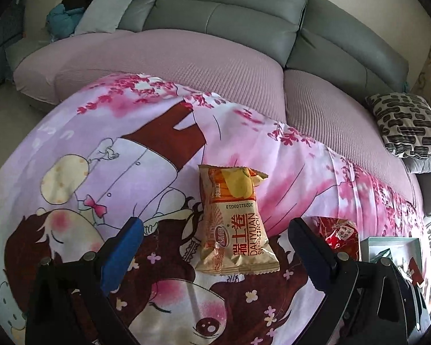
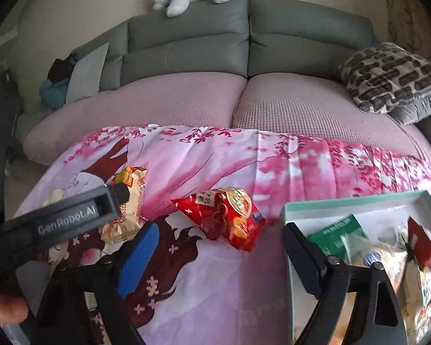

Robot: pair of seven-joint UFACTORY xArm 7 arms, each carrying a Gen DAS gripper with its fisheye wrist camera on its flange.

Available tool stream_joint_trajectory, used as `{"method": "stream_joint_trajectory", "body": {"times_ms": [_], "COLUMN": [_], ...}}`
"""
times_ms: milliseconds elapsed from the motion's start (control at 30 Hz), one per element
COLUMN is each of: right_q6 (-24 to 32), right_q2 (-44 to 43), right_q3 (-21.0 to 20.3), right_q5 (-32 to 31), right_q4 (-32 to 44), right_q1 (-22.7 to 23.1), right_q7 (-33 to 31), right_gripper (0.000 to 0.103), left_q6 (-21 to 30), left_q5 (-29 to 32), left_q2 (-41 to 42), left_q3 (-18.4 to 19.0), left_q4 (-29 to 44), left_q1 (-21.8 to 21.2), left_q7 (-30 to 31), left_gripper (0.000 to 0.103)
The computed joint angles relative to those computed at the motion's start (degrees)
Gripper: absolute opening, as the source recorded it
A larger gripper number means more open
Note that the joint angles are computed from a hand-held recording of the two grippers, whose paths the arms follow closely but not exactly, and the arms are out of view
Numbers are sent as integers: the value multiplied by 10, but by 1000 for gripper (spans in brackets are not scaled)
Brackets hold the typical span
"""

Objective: Organize snacks
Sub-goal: 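Withdraw both tools from the tray back toward the remaining snacks, then grasp the yellow Swiss roll bag with the left tool while the right tool grasps the red flower bag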

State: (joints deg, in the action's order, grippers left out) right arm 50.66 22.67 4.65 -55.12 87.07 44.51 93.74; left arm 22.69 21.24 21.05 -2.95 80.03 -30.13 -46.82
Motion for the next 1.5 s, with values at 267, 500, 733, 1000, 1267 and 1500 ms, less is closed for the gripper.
{"method": "stream_joint_trajectory", "body": {"times_ms": [267,500,733,1000,1267,1500], "right_q6": [9,16,3,8,59,111], "right_q2": [55,69,51,4,-29,-71], "right_q3": [-15,-35,-35,-19,12,43], "right_q5": [26,37,29,5,-19,-37], "right_q4": [58,68,43,0,-13,-48], "right_q1": [3,13,9,6,19,30], "right_q7": [-58,-58,-35,10,31,59], "right_gripper": [82,68,59,56,55,55], "left_q6": [4,10,2,-7,-29,-49], "left_q5": [-36,-62,-68,-46,-2,31], "left_q2": [24,42,37,-5,-67,-118], "left_q3": [-12,-17,-14,-6,-12,-32], "left_q4": [20,35,29,-6,-66,-117], "left_q1": [11,10,5,-5,-5,4], "left_q7": [39,66,78,51,15,-9], "left_gripper": [96,65,38,37,37,37]}}
